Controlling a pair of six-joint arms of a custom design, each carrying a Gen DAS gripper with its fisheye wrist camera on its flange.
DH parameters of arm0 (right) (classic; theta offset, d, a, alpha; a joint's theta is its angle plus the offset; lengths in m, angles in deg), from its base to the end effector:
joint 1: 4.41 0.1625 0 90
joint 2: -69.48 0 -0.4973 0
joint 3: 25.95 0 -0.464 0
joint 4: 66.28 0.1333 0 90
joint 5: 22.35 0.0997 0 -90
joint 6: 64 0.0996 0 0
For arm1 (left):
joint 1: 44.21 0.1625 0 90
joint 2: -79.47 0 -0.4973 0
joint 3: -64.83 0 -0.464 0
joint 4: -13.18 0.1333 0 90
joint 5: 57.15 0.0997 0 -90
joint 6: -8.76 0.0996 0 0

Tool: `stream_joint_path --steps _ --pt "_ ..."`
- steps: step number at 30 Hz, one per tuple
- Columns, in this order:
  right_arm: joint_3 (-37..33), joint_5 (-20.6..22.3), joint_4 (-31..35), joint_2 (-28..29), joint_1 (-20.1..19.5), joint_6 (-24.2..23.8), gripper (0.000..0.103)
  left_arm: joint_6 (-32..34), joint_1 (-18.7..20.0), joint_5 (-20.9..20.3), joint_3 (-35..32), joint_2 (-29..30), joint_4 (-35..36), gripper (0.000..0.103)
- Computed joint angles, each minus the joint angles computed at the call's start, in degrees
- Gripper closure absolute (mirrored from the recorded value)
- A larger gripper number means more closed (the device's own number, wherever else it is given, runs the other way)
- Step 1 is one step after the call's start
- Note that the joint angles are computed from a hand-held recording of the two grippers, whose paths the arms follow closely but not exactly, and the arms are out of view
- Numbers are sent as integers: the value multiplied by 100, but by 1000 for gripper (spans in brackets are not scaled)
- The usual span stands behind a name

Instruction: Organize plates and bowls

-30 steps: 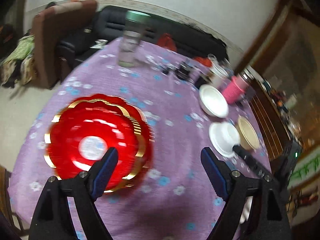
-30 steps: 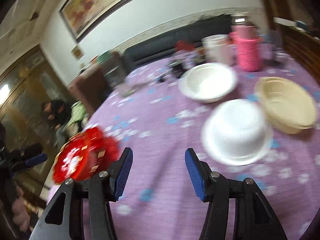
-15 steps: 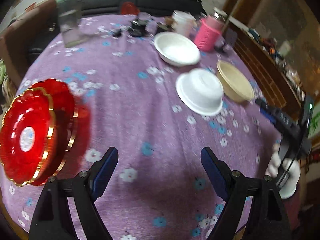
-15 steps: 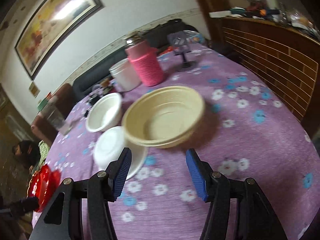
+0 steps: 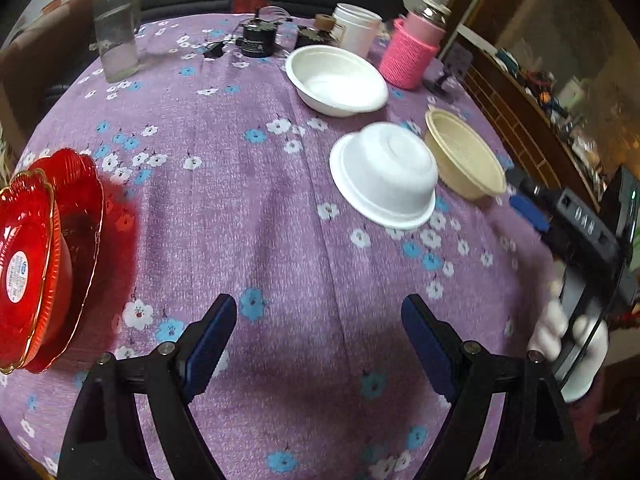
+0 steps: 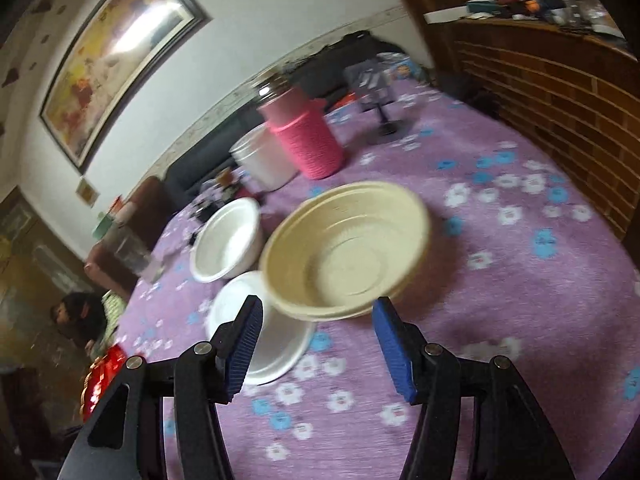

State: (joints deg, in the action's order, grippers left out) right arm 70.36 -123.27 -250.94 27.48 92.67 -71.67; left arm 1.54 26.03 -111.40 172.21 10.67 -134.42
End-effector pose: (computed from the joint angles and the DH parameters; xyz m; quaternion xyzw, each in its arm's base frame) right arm 0.2096 -0.7595 0.1084 0.0874 -0.9309 0.3429 0.0911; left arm -0.0440 -0.6889 0.2929 0.0521 0.9386 -0.2235 0.2577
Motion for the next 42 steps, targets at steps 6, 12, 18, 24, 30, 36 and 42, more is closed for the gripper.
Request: stream_joint_path --steps 6,12,18,24,30,36,42 --pt "-321 136 615 273 -13 192 38 -117 218 -501 -364 256 -430 19" --pt "-806 121 898 694 76 66 38 -367 544 -964 -919 709 -694 20" --pt "-1252 -172 856 1098 215 -346 30 -692 774 -943 -1097 871 -664 20" --pt "-1395 944 1997 1028 87 -590 28 -791 964 -1106 -1117 830 -736 20" --pt "-1414 1643 2355 984 -40 -336 28 -802 1022 -1138 -1158 821 -824 20" --pt "-1607 1215 2120 1177 -46 557 28 -745 1027 -1099 -1278 928 -912 20" --pt "-1942 2506 2780 1341 -200 882 24 -626 1068 -1217 -1261 940 -1104 18"
